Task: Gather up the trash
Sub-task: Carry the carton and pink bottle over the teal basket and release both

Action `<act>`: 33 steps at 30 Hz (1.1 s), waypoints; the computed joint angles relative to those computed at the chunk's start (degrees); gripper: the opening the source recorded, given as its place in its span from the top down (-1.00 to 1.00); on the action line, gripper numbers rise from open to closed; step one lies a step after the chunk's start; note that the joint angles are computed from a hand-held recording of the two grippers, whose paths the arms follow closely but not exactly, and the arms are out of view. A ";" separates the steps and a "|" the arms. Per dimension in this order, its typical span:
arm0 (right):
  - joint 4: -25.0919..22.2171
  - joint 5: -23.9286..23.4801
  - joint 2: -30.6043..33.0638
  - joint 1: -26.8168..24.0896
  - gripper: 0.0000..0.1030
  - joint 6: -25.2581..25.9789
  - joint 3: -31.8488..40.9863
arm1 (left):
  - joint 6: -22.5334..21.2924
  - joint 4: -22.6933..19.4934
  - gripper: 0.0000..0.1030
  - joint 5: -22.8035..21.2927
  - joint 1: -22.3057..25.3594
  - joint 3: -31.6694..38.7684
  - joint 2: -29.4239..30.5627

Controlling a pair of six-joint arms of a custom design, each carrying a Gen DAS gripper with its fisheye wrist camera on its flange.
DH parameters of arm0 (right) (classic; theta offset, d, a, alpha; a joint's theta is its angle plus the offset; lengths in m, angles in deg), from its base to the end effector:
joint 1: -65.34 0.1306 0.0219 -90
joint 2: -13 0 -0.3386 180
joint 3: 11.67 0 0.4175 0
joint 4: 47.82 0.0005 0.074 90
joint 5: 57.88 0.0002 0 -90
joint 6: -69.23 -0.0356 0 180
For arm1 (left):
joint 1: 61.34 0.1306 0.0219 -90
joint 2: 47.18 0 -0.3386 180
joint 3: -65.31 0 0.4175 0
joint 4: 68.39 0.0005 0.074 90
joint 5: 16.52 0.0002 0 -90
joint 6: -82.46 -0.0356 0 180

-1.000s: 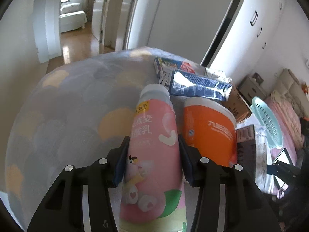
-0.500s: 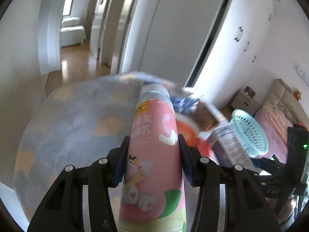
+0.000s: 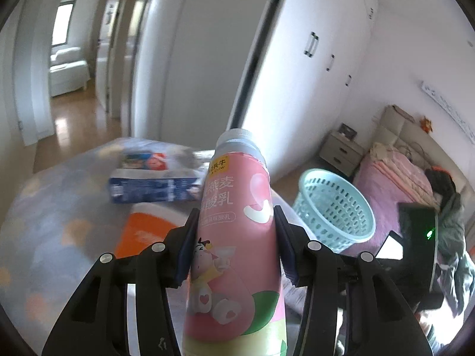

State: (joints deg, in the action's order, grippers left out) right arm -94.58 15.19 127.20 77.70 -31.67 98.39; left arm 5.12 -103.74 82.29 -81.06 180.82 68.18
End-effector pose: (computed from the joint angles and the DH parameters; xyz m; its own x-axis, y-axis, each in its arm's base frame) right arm 0.6280 0.1477 0.3253 -0.8170 0.0062 -0.5766 -0.2339 0.9104 0.3412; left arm 0.6320 -0.2329 0.3746 -0.6283 -0.0048 -0.7779 0.3214 0.9091 -0.2652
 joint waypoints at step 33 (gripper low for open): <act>6.70 11.48 -5.44 -2.42 -0.05 7.21 -6.24 | -2.67 -4.74 0.10 2.82 -3.55 9.70 7.27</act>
State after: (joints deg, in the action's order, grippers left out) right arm -87.88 26.67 121.76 75.28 -24.46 92.15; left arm 2.45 -108.48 85.12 -84.61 190.52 75.45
